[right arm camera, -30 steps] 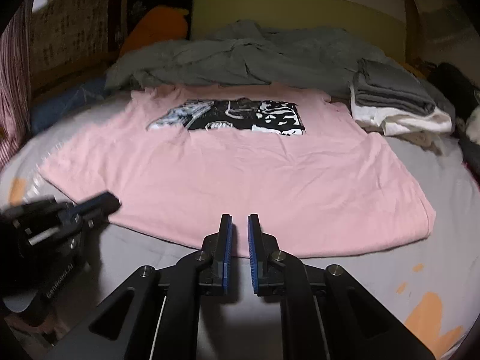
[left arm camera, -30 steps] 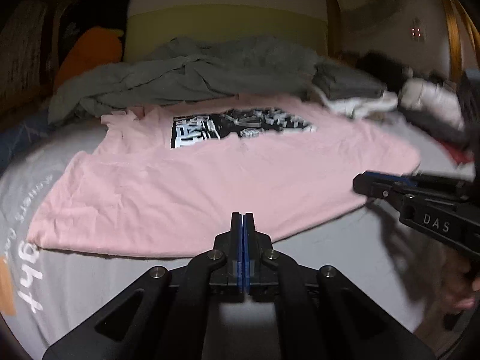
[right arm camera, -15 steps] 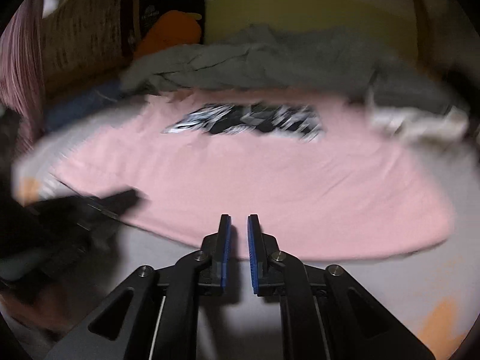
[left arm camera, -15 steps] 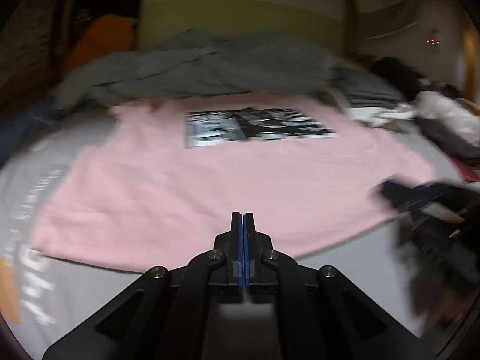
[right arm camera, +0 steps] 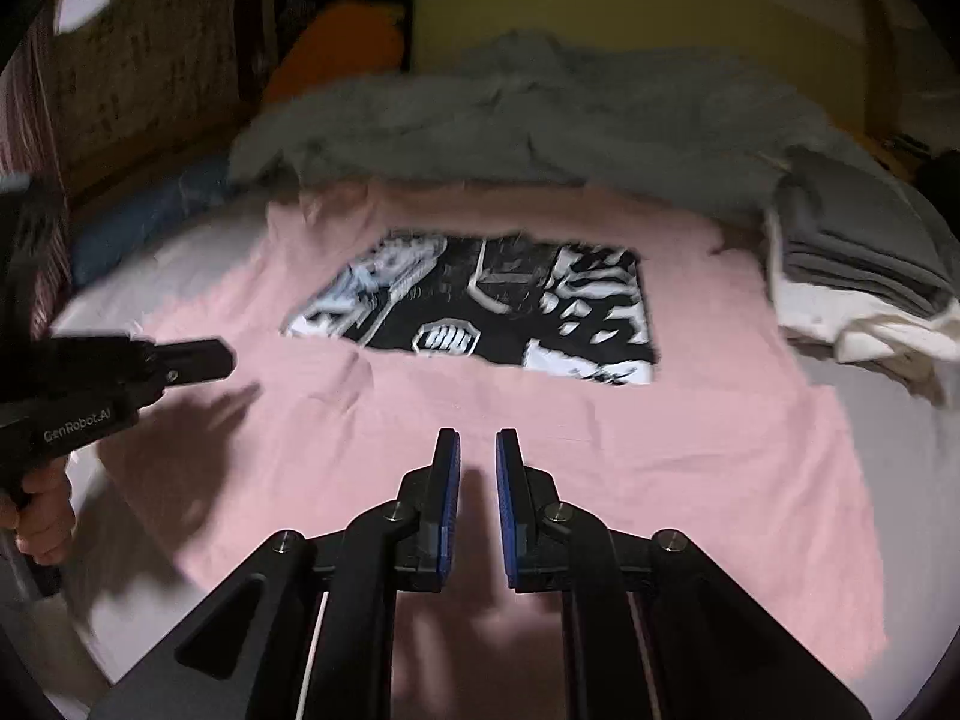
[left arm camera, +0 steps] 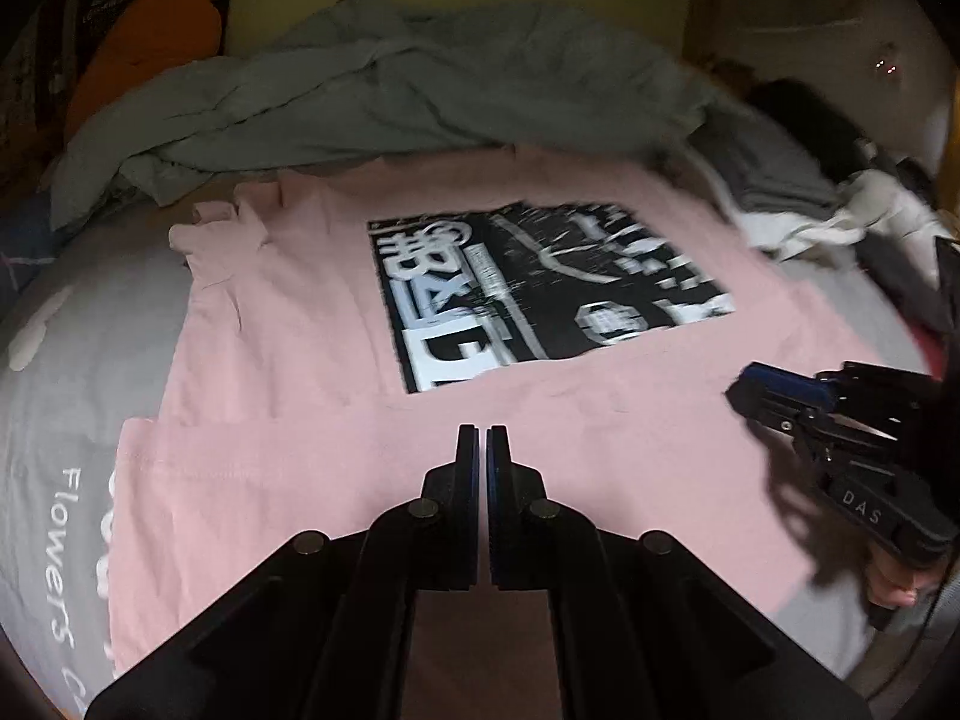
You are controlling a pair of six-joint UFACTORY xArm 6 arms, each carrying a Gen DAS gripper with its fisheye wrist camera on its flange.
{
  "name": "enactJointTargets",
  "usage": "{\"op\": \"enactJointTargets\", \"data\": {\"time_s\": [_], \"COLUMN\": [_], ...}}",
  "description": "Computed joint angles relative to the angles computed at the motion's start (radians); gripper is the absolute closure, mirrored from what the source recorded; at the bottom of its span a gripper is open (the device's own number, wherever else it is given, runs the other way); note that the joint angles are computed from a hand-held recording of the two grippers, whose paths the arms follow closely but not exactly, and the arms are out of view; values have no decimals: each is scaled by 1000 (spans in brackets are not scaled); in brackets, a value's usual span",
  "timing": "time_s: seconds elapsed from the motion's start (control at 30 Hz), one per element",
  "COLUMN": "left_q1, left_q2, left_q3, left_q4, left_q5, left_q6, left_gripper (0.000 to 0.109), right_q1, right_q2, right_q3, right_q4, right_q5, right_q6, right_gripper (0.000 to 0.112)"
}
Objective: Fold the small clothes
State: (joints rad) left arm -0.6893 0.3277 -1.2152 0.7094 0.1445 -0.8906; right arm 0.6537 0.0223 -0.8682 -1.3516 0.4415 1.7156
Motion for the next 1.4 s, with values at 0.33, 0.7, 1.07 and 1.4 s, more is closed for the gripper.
{"op": "enactJointTargets", "data": {"time_s": [0.33, 0.7, 1.07, 1.4], "left_q1": [86, 113, 186, 82], "left_q2": [-41, -174, -360, -525], "left_q3": [57, 168, 319, 482], "left_q4": [369, 510, 963, 1053], "left_q5": [62, 219, 100, 117], "left_q6": [-503, -613, -1137, -1315], "left_gripper": [105, 106, 104, 71], "right_q1": [-69, -141, -148, 167], "right_q2": [-68, -180, -362, -665], "right_q3": [84, 189, 324, 495], "right_q4": [99, 113, 84, 18], "right_q5": [169, 237, 225, 447], "right_q6": [70, 106, 227, 383], "right_gripper": [102, 102, 102, 72]}}
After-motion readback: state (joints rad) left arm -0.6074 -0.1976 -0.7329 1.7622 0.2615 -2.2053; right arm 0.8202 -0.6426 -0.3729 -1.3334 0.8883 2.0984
